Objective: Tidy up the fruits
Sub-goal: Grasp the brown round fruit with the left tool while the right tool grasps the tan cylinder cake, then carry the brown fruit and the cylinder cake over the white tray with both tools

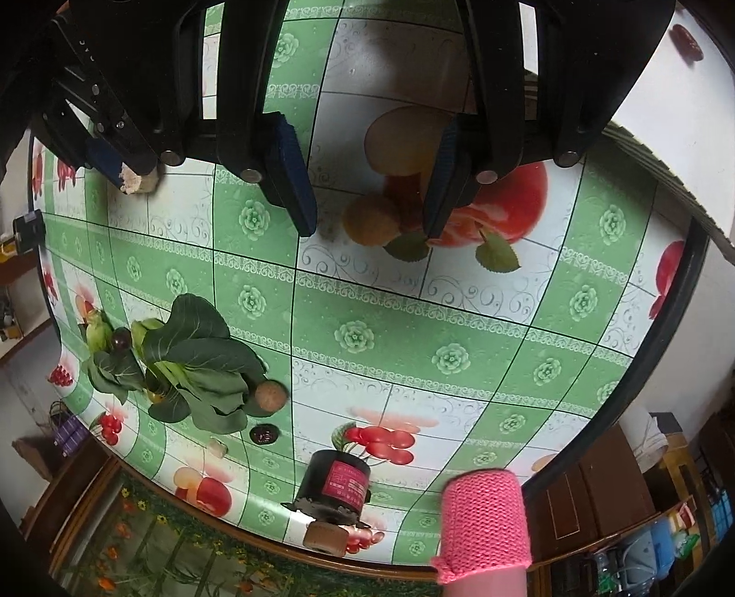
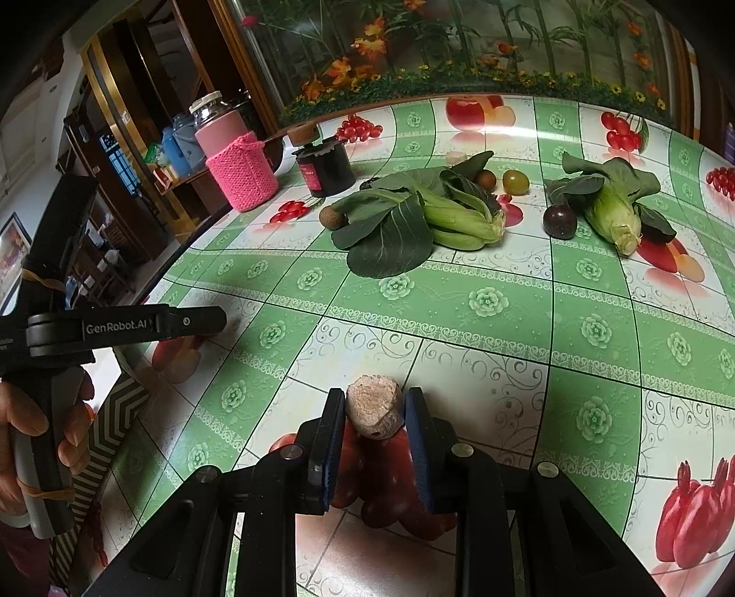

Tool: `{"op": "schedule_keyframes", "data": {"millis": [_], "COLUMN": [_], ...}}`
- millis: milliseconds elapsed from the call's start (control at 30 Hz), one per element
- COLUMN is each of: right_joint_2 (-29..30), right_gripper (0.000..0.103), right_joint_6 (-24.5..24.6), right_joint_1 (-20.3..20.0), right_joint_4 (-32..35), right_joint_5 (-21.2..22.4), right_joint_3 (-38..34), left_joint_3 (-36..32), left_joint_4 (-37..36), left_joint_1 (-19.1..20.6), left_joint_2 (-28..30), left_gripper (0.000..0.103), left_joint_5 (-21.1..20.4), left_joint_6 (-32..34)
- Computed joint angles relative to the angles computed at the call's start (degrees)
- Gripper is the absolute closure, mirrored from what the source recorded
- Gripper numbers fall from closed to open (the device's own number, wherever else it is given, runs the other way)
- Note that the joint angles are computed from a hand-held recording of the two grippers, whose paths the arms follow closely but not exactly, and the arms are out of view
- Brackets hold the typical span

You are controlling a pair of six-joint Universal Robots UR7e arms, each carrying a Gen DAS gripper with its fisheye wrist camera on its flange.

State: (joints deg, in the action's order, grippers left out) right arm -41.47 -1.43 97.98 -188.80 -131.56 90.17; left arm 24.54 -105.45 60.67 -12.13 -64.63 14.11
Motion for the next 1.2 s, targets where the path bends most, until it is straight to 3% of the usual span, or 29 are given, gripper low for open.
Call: {"op": "schedule_keyframes", "data": {"millis": [33, 67, 300, 500, 700, 900, 1200], "right_joint_2": [0.1, 0.2, 0.2, -0.4, -0.3, 1.3, 5.2], "right_gripper": [0.077, 0.077, 0.078, 0.078, 0.077, 0.077, 0.078], "right_joint_6": [-0.3, -0.5, -0.9, -1.9, -3.7, -4.8, -4.9], "right_joint_1": [0.0, 0.1, 0.4, 2.6, 6.7, 10.2, 14.3], "right_joint_4": [-0.2, -0.3, -0.4, -2.6, -9.3, -14.8, -19.3], "right_joint_5": [-0.2, -0.3, -0.6, -1.8, -4.2, -7.3, -8.5], "right_joint_3": [-0.1, -0.2, -0.1, 1.3, 4.6, 6.5, 6.3], "left_joint_3": [0.1, 0.1, 3.6, 18.2, 34.8, 49.6, 61.5], "left_joint_4": [-0.1, 0.0, -2.9, -11.2, -18.4, -27.1, -38.1], "left_joint_1": [0.0, 0.0, -0.2, -1.5, -2.2, -2.5, -1.4], "left_joint_2": [0.0, 0.1, -2.1, -10.9, -21.1, -30.3, -38.7], "left_gripper": [0.076, 0.078, 0.078, 0.078, 0.078, 0.078, 0.078], "left_joint_5": [0.1, 0.3, -0.3, -1.7, -5.3, -5.6, -3.7], "left_joint_6": [0.2, 0.4, 1.0, 3.4, 5.0, 8.0, 13.4]}}
